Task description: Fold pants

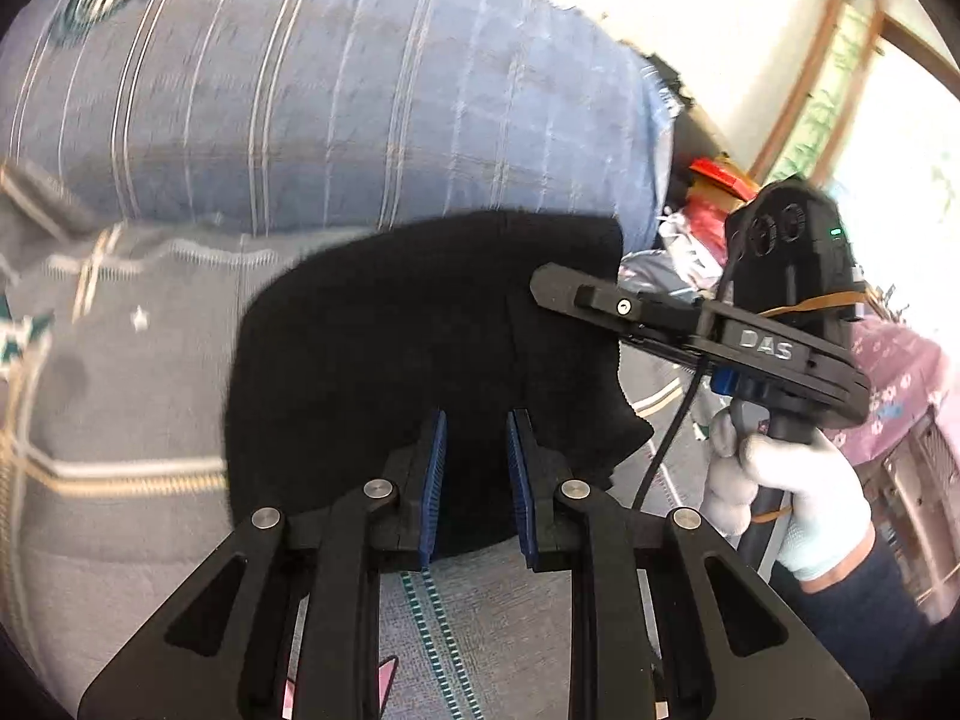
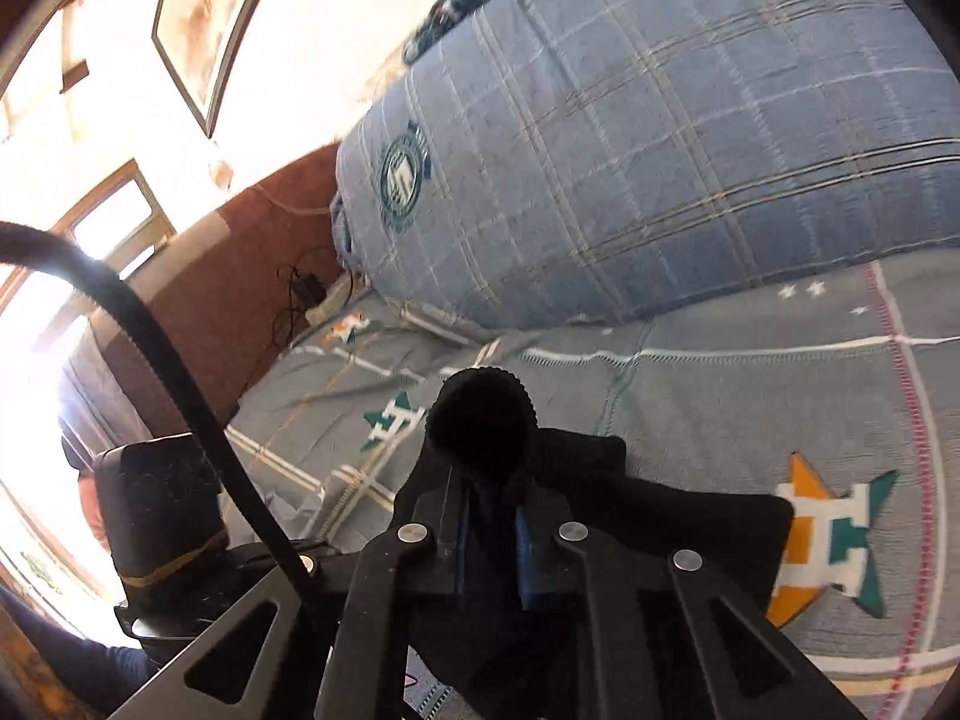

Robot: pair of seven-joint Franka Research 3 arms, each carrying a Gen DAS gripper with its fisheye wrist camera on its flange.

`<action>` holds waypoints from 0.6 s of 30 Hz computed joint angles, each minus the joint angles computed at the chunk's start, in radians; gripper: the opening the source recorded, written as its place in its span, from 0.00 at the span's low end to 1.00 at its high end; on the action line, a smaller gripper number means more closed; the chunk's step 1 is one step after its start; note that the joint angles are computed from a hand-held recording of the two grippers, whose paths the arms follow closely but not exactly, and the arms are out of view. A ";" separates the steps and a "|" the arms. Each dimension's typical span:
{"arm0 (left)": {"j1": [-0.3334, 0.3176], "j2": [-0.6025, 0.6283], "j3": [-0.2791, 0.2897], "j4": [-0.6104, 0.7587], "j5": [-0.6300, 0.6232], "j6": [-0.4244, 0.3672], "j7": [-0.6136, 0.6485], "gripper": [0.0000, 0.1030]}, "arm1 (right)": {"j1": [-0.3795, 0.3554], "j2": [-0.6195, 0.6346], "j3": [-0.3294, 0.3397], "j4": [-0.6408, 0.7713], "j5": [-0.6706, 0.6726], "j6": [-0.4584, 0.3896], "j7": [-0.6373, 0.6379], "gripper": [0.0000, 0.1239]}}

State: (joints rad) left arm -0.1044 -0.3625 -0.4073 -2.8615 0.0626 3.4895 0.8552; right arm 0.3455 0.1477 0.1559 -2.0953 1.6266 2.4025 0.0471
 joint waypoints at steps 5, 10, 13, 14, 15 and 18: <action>0.168 -0.031 -0.196 0.008 -0.091 -0.038 0.047 0.24 | -0.034 -0.004 -0.028 -0.030 0.048 0.009 0.024 0.08; 0.182 0.070 -0.198 0.049 -0.089 -0.059 0.068 0.24 | 0.007 0.061 -0.013 0.007 -0.077 0.237 0.090 0.08; 0.306 0.066 -0.344 0.064 -0.132 -0.073 0.093 0.24 | -0.003 0.103 0.008 0.027 -0.091 0.261 0.117 0.09; 0.320 0.069 -0.357 0.063 -0.132 -0.066 0.094 0.24 | -0.011 0.102 0.013 0.027 -0.070 0.258 0.103 0.09; 0.318 0.072 -0.353 0.063 -0.129 -0.061 0.094 0.24 | -0.016 0.100 0.016 0.026 -0.053 0.261 0.094 0.10; 0.286 0.062 -0.322 0.058 -0.133 -0.054 0.091 0.24 | -0.019 0.073 0.018 0.005 -0.021 0.274 0.093 0.19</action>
State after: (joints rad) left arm 0.1813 -0.3010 -0.7291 -2.8035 -0.0702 3.4353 0.9460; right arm 0.3265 0.2212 0.1740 -2.0900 1.6057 2.6770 0.1401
